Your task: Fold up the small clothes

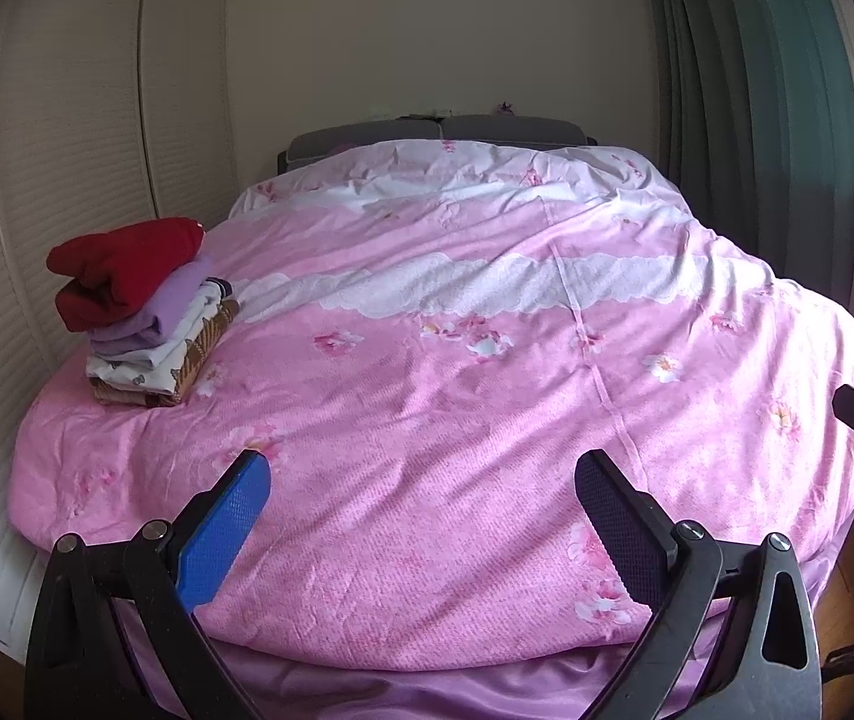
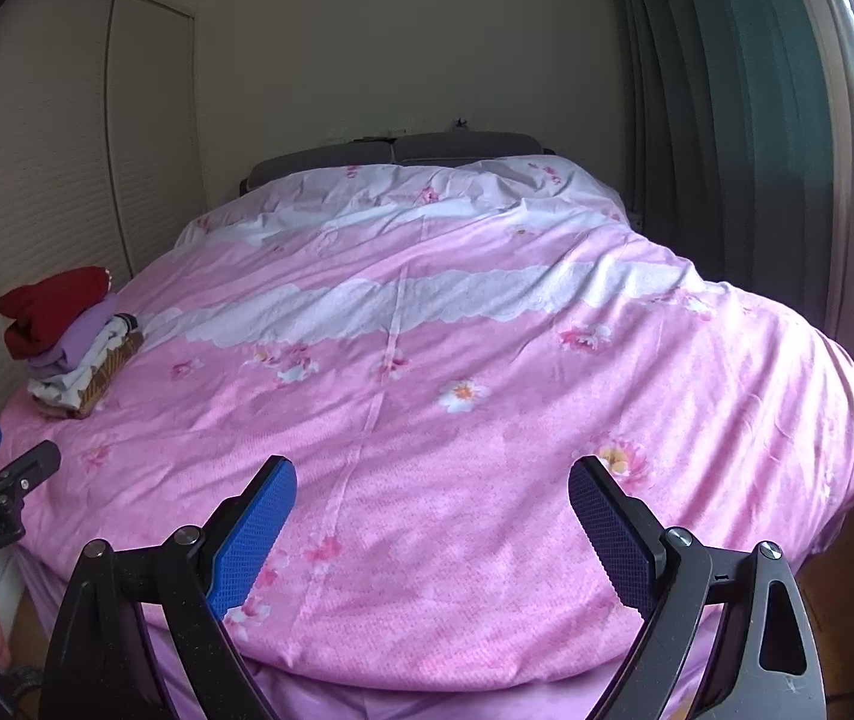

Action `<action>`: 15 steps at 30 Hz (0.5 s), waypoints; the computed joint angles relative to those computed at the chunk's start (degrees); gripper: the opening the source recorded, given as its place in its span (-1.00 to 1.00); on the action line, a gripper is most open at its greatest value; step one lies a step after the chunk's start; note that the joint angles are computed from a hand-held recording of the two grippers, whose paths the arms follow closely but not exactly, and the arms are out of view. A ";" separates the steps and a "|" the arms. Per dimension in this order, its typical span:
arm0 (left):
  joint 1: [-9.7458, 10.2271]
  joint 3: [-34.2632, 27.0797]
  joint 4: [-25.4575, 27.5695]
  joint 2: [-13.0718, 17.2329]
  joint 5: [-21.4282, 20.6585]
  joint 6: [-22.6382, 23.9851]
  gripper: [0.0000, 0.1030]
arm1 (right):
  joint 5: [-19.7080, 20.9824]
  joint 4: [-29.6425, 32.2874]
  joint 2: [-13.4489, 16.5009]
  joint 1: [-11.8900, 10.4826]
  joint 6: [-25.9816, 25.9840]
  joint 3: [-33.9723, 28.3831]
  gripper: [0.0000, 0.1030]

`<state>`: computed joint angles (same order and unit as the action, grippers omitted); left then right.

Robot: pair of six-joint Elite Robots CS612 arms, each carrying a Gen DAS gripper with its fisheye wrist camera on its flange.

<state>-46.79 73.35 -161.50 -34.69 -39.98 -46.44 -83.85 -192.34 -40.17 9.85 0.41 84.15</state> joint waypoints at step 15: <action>0.09 0.12 0.17 0.11 -0.45 -0.16 1.00 | 0.51 1.14 -0.12 -0.15 0.73 -0.15 0.80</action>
<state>-46.70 73.47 -161.33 -34.58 -40.43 -46.60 -83.34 -191.20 -40.29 9.70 1.15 84.00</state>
